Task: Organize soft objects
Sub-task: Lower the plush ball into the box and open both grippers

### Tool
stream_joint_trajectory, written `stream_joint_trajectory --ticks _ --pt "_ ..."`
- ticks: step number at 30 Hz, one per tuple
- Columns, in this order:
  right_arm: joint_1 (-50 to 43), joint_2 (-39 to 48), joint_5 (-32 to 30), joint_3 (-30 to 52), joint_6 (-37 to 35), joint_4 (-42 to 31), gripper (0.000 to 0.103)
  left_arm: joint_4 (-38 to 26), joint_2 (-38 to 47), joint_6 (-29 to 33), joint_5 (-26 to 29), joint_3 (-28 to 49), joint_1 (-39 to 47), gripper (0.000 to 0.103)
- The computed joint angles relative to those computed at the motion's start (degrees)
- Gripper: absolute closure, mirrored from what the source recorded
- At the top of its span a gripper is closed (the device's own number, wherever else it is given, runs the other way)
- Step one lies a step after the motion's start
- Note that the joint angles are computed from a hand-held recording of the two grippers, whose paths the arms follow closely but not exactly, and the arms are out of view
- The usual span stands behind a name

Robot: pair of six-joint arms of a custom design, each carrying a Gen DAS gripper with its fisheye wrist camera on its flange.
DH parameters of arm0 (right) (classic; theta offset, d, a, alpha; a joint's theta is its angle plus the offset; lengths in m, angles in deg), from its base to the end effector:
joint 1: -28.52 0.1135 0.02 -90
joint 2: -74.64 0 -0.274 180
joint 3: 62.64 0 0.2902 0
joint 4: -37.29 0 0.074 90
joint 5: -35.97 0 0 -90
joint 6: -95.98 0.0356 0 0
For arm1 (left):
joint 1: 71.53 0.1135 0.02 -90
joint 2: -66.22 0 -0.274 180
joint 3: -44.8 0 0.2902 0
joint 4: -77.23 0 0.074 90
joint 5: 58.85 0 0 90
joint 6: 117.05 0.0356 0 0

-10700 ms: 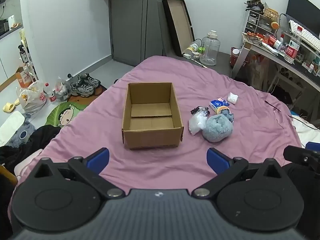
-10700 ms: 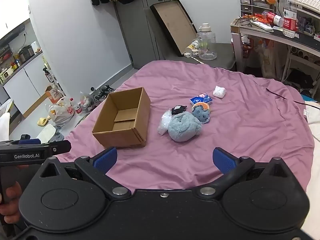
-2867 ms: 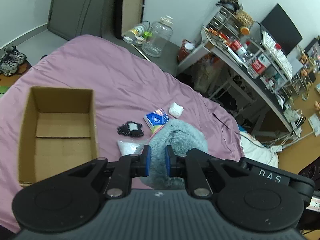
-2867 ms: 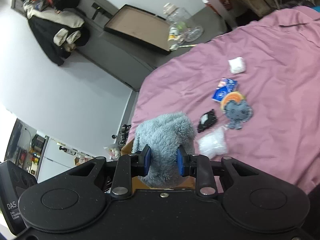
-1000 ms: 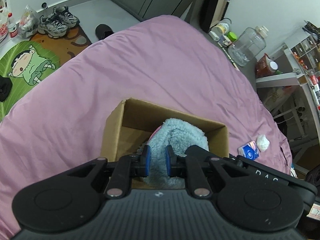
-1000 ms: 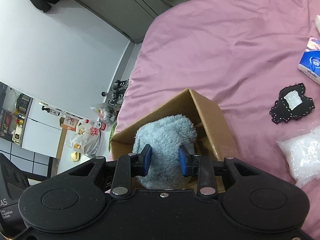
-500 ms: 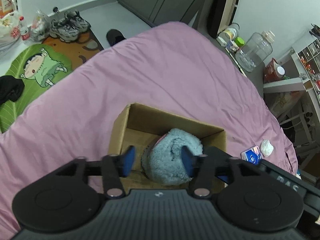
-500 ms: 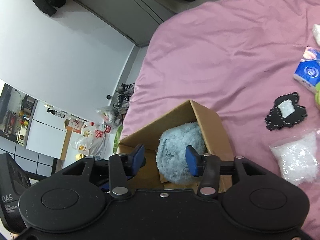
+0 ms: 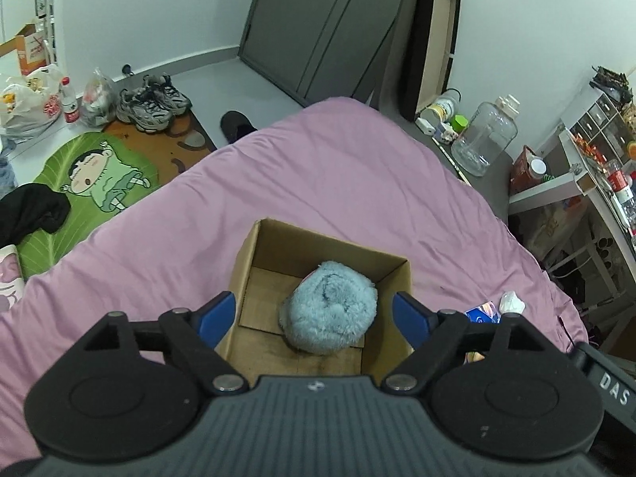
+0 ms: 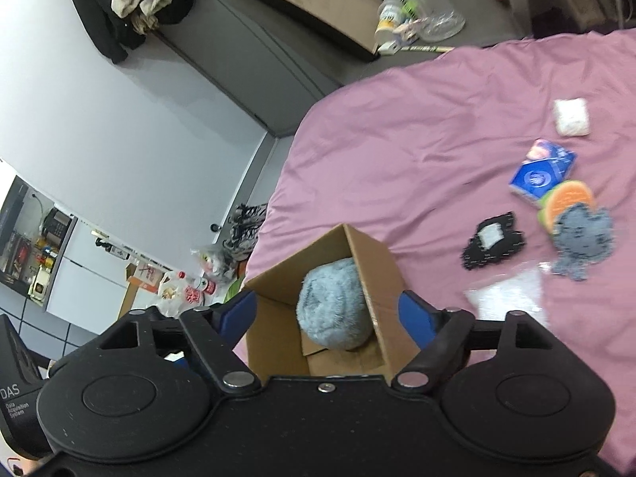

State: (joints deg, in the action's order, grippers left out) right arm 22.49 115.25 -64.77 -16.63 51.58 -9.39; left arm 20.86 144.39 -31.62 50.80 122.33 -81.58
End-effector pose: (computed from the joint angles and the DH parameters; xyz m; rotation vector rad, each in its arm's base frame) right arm 0.1825 -0.0126 0.2473 0.9297 2.1506 0.5658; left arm 0.3057 -0.0663 0.2882 0.2539 2.5543 -0.5369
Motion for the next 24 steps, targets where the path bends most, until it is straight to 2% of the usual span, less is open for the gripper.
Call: stream_joint_trajectory --ticks 6,8,12,15,21,24 --pt "-1.08 -8.54 2.83 -0.29 -1.36 -8.44 0.016 -2.59 -4.53 0.60 0.68 -1.31 0.79 0.018" --pt "-2.22 -10.74 2.77 -0.13 -2.36 -11.05 0.011 -3.73 -6.01 1.71 1.16 -1.70 1.03 0.018" --pt "-4.74 -14.98 3.18 0.68 -5.57 -16.36 0.007 -4.24 -9.77 3.72 -0.61 -3.14 -0.84 0.018" --pt "-8.78 -18.41 1.55 1.25 -8.07 -20.23 0.000 -5.55 -12.34 6.23 -1.67 -4.10 -3.13 0.009" --pt "-17.66 -22.36 -2.20 3.22 -16.36 -27.70 0.000 -6.92 -17.44 6.00 -3.99 -6.24 -7.03 0.007" --pt "-25.25 -23.78 -7.28 3.98 -22.39 -31.06 0.000 -6.98 -20.22 6.10 -4.95 -7.49 -9.23 0.006"
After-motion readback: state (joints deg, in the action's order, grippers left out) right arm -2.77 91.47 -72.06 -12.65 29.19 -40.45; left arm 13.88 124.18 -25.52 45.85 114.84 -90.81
